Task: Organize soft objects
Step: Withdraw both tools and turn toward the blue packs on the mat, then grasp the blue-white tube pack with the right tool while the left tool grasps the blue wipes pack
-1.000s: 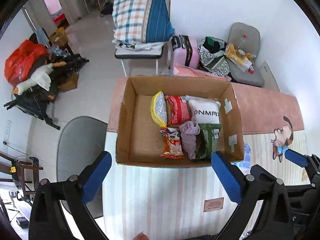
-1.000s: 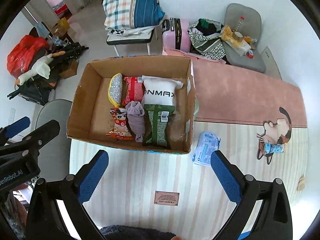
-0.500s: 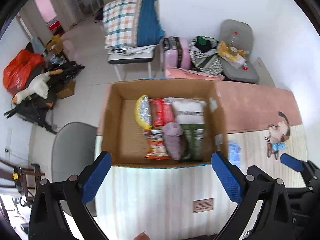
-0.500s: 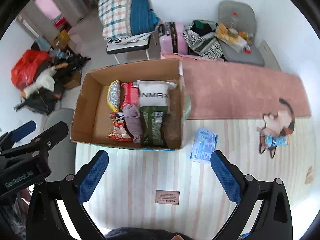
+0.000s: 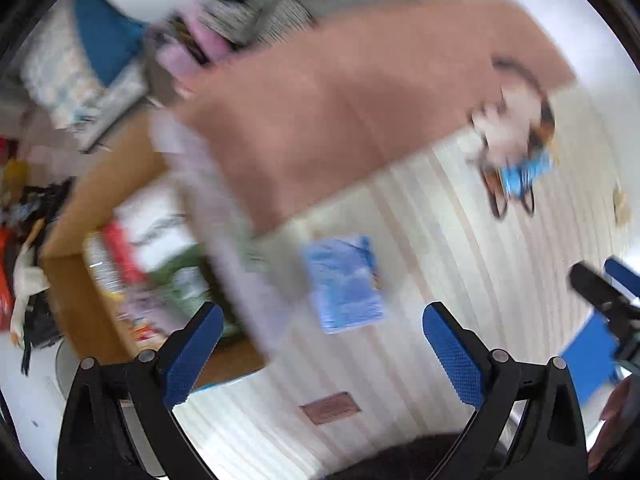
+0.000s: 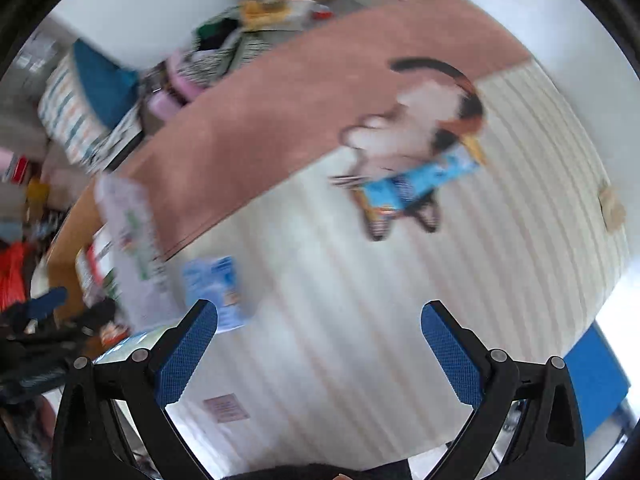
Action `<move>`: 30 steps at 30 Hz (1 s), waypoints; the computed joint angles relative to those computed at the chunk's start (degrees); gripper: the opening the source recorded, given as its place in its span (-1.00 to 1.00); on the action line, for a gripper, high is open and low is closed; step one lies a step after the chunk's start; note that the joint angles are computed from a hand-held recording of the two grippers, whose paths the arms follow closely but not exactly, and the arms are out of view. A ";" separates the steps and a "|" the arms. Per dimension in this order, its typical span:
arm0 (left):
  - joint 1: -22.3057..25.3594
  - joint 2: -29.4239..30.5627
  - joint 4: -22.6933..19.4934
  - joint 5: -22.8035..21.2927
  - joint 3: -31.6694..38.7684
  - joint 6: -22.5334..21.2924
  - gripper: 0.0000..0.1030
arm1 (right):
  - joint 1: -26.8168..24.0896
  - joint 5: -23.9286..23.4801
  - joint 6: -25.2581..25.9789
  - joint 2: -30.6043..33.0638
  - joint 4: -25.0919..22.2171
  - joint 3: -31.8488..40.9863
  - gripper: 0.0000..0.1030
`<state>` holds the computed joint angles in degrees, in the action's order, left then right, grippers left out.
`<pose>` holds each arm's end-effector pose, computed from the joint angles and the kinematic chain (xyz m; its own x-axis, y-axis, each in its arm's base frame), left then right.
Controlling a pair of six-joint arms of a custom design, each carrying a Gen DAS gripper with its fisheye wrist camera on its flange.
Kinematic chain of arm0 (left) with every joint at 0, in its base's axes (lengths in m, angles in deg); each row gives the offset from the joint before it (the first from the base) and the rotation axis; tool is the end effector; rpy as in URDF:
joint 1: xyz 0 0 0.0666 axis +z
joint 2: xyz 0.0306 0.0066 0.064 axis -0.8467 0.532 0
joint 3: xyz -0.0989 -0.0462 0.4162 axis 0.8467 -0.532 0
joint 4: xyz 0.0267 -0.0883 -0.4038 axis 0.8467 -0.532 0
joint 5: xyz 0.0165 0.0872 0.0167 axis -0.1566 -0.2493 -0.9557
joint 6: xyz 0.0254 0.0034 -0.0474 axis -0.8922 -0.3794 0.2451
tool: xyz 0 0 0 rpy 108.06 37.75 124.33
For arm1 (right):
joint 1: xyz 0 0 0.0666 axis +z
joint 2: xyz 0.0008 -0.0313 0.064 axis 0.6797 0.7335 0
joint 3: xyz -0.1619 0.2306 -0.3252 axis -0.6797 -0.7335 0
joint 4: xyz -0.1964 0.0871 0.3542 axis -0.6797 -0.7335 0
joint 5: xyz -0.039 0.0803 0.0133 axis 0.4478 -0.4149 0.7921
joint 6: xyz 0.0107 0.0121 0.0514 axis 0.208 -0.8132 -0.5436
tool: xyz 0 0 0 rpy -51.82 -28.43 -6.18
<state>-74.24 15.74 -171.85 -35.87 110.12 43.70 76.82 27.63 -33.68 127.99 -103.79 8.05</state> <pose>0.4270 -0.1245 0.4173 -0.8330 0.5462 0.0880 0.5493 0.8355 0.0144 0.2988 0.2004 0.4389 -0.8067 0.5878 -0.0609 0.5765 0.8054 0.1378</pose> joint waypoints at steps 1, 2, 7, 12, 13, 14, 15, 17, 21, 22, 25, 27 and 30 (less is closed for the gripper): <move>-1.18 1.55 -0.32 -0.32 -0.14 0.74 0.98 | -1.76 -1.01 1.09 -0.80 0.44 -1.53 1.00; -2.36 3.90 -1.25 -0.45 0.02 1.38 0.99 | -3.27 -1.89 2.05 -1.60 1.11 -3.06 1.00; -5.78 10.36 -1.74 -3.51 -1.10 3.57 0.99 | -12.18 -6.29 5.83 -3.41 5.56 -9.80 1.00; -6.71 14.64 -2.38 -5.49 -2.88 6.43 0.99 | -21.00 -12.53 2.98 -2.40 14.98 -15.89 1.00; -6.52 15.23 -2.56 -5.81 -3.14 7.17 0.99 | -22.48 -13.54 2.22 -1.73 16.72 -16.74 1.00; -6.21 15.68 -2.71 -5.57 -3.29 7.76 0.99 | -24.01 -14.31 1.46 -0.49 18.21 -17.51 1.00; -5.86 16.10 -2.90 -5.41 -3.42 8.43 0.99 | -25.10 -14.81 1.66 0.80 18.93 -17.72 1.00; -5.13 16.93 -3.40 -5.02 -3.50 9.58 0.99 | -26.34 -15.02 2.18 3.71 19.57 -17.53 0.87; -4.12 17.91 -4.01 -3.87 -3.28 10.90 0.99 | -26.36 -13.87 8.08 11.34 16.34 -14.14 0.53; -4.02 18.07 -4.27 -3.55 -3.23 11.06 0.98 | -25.67 -12.29 9.22 12.41 15.28 -12.97 0.48; -3.81 18.07 -4.50 -2.04 -3.05 11.40 0.98 | -22.88 -8.82 15.06 15.25 12.24 -9.75 -0.11; -3.13 18.62 -5.04 -0.35 -1.29 11.21 0.99 | -20.65 -7.55 19.58 16.57 10.51 -8.49 -0.42; -2.69 17.95 -4.53 3.06 -0.93 10.76 0.99 | -16.80 -7.51 26.76 17.92 7.67 -7.53 -0.59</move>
<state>-76.93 33.69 -176.38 -32.81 109.19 54.47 60.02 20.12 -6.93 145.90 -96.12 0.52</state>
